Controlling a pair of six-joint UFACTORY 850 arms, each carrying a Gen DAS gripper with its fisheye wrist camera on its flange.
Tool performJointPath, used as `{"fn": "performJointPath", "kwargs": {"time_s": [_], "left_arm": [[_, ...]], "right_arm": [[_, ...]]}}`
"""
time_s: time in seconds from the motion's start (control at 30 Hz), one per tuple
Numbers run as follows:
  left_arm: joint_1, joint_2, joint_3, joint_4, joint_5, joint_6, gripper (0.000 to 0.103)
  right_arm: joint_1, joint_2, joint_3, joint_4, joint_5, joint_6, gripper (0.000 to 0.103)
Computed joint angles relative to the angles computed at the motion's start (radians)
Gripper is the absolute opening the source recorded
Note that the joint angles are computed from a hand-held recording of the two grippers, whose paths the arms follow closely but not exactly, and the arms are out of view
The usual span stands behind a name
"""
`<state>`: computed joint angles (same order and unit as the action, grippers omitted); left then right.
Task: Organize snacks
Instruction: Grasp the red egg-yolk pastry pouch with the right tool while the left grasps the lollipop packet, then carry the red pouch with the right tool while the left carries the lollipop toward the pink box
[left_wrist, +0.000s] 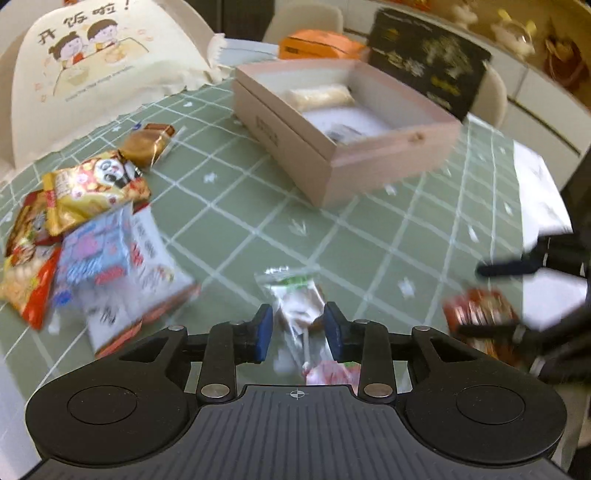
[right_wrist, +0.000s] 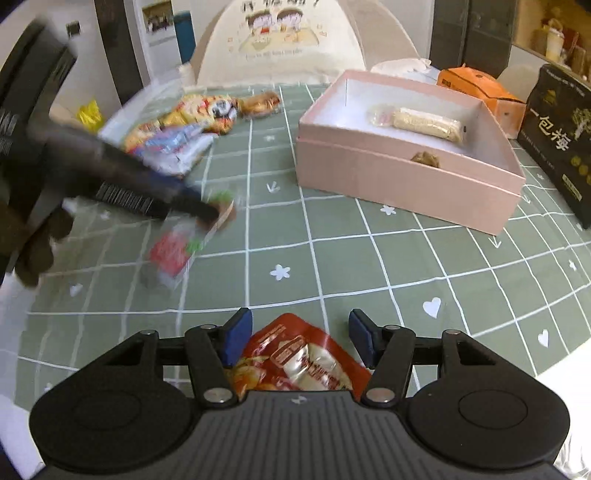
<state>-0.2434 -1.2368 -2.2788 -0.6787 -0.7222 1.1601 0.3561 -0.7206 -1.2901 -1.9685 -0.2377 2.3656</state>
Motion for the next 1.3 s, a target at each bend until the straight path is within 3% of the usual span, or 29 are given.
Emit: {"fn": "performJointPath", "kwargs": {"time_s": [0.1,0.2,0.3,0.33,0.4,0.47,0.57,0.63,0.73,0.83,0.97,1.07,1.17,1.3], "left_arm": [[0.007,0.097,0.172,-0.119,0.085,0.104,0.035],[0.0,0.124,0.224,-0.149,0.086,0.109,0.035],[-0.034,0.146,0.284,-0.105,0.186,0.121,0.038],[-0.04,0.155,0.307,-0.127,0.217,0.169,0.041],[-0.056,0.167,0.336,-0.124,0.242,0.255,0.066],[-0.06,0.166,0.334,-0.111,0.221,0.265,0.07],[-0.036,0.159,0.316,-0.242,0.166,0.261,0.069],[-0.039,0.157,0.307,-0.25,0.212,0.193,0.066],[-0.057,0.093,0.195,-0.065,0.244,-0.036,0.066],[-0.063,0.022,0.076,0.072,0.198,-0.232,0.066],[-0.064,0.038,0.105,0.047,0.208,-0.22,0.06],[-0.065,0.075,0.173,0.017,0.244,-0.16,0.046],[-0.047,0.113,0.237,-0.049,0.223,-0.079,0.045],[-0.021,0.199,0.392,-0.161,0.232,0.066,0.045]], "right_arm": [[0.016,0.052,0.073,-0.161,-0.061,0.145,0.058],[0.027,0.084,0.117,-0.113,-0.079,0.075,0.059],[0.021,0.087,0.129,-0.042,-0.051,0.055,0.059],[0.019,0.088,0.137,-0.061,-0.051,0.099,0.059],[0.017,0.097,0.157,-0.128,-0.052,0.217,0.059],[0.017,0.103,0.165,-0.143,-0.046,0.257,0.059],[0.031,0.104,0.17,-0.133,-0.054,0.236,0.059],[0.043,0.103,0.168,-0.1,-0.062,0.189,0.059],[0.043,0.079,0.137,-0.025,-0.024,0.133,0.062],[0.053,0.053,0.096,0.117,-0.033,0.05,0.066],[0.066,0.024,0.053,0.222,-0.055,-0.024,0.074],[0.083,-0.008,0.017,0.273,-0.105,-0.11,0.081],[0.092,-0.01,0.021,0.265,-0.135,-0.238,0.081],[0.066,0.031,0.083,0.25,-0.135,-0.246,0.081]]}}
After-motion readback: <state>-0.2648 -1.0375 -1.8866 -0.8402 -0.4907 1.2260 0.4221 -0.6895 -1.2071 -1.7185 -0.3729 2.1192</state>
